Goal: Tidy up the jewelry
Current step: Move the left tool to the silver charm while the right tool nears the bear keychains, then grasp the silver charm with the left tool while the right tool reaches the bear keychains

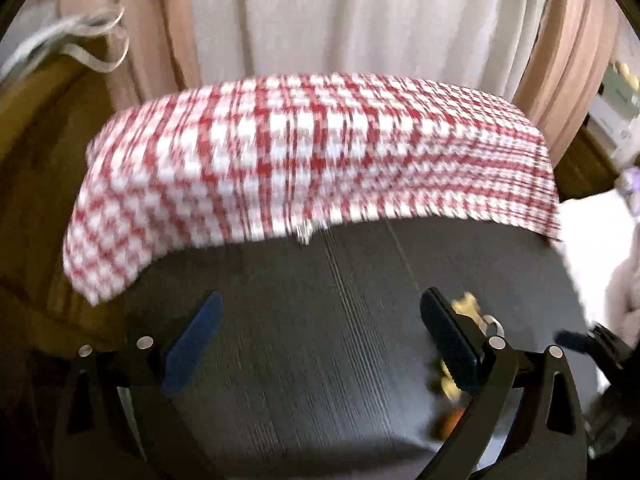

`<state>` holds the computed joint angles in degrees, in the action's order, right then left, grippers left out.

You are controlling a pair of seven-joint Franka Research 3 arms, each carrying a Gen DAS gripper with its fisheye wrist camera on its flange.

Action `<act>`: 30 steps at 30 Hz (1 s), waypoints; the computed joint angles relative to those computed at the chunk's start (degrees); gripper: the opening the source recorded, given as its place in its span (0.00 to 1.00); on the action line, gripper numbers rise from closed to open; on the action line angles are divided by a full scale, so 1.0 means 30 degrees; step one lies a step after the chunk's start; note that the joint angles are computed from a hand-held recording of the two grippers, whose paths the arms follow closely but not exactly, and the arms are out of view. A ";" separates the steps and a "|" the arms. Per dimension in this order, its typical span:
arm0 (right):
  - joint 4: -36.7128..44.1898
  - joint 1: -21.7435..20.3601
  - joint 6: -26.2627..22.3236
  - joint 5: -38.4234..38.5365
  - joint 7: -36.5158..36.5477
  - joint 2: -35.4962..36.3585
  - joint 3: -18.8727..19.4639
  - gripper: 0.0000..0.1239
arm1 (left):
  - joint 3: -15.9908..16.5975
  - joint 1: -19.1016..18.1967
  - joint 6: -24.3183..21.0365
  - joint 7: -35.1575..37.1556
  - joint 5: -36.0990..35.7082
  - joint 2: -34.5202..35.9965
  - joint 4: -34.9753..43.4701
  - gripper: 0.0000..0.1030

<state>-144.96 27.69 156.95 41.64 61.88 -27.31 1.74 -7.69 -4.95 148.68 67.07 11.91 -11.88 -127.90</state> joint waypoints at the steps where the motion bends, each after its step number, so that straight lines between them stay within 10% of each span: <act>1: 0.0098 0.0046 -0.0039 0.0020 -0.0011 0.0124 -0.0014 0.69 | -0.0020 0.0049 -0.0308 0.0207 0.0186 0.0845 0.0771 0.96; 10: 0.0816 -0.0165 -0.0120 -0.0005 0.0334 0.1128 -0.0007 0.69 | -0.0250 0.0045 -0.4044 -0.1700 0.1615 0.6149 0.5899 0.95; 13: 0.1000 -0.0158 -0.0125 0.0218 0.0008 0.1327 -0.0082 0.69 | -0.0119 -0.0068 -0.3962 -0.2689 0.2086 0.6759 0.6258 0.58; 27: 0.2322 -0.1059 -0.0473 -0.1716 0.1768 0.3057 0.1177 0.69 | -0.0048 0.0225 -0.3789 -0.2251 0.1347 0.8321 0.7287 0.56; 30: 0.2613 -0.1438 -0.0138 -0.3382 0.3407 0.3727 0.1833 0.68 | 0.0013 0.0163 -0.3882 -0.2183 0.1715 0.8356 0.7347 0.42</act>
<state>-137.12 23.38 156.53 31.50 72.10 -16.13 7.24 -7.65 -4.46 137.03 60.52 17.05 13.19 -105.86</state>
